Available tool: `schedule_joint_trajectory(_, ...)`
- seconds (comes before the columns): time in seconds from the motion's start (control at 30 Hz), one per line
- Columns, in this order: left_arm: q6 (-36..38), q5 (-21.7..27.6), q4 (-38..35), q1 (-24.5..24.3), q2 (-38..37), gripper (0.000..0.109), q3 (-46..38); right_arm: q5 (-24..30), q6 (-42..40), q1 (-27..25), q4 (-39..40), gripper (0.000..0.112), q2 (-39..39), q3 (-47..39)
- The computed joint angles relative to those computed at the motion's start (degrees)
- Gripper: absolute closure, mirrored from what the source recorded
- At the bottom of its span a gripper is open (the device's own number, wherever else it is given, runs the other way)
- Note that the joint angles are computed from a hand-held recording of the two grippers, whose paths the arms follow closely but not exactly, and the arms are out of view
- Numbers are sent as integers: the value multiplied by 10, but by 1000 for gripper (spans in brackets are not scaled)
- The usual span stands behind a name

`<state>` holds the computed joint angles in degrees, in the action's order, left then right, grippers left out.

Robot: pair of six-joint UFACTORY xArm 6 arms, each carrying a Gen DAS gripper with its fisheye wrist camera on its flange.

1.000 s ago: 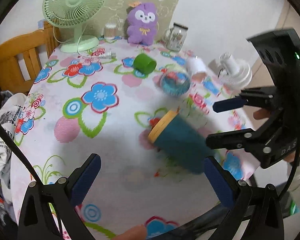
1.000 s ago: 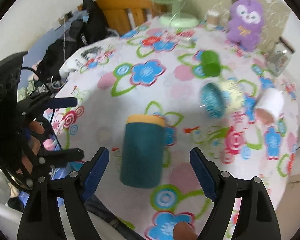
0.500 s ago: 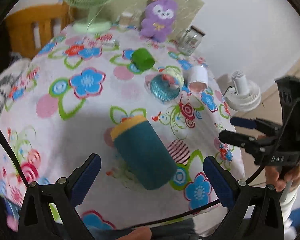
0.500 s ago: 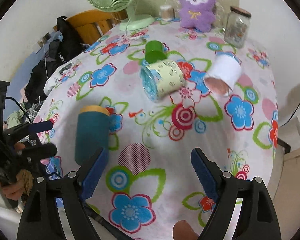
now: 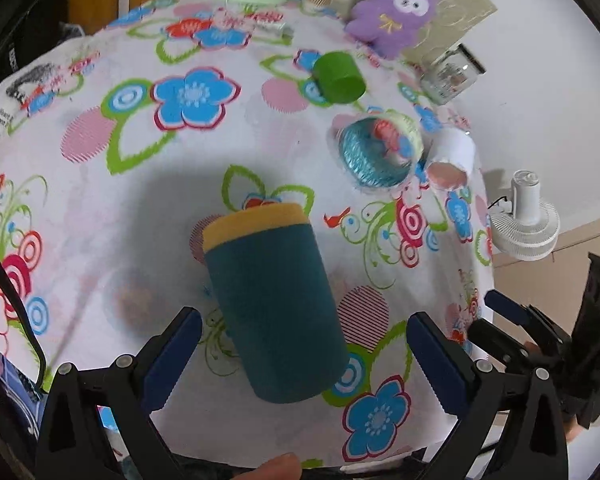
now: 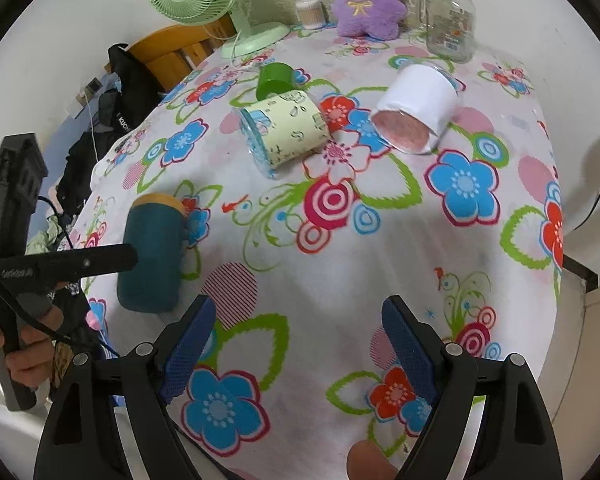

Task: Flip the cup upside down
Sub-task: 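Grasp the teal cup with the left gripper while the right gripper releases it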

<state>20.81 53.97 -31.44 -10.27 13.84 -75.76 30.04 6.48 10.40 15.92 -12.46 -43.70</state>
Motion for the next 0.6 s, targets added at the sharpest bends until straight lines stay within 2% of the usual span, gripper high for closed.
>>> schedule_joint_trajectory(0.1,-12,7,9,-4,11,6,-6,-11,-20,-3,23,25,-6,15)
schedule_joint_trajectory(0.47,-81,-20,68,-25,29,6,-9,-38,-65,-10,87,25,-28,59)
schedule_joint_trajectory(0.6,-99,-22,95,-30,32,10,-9,-41,-71,-12,98,25,-31,65)
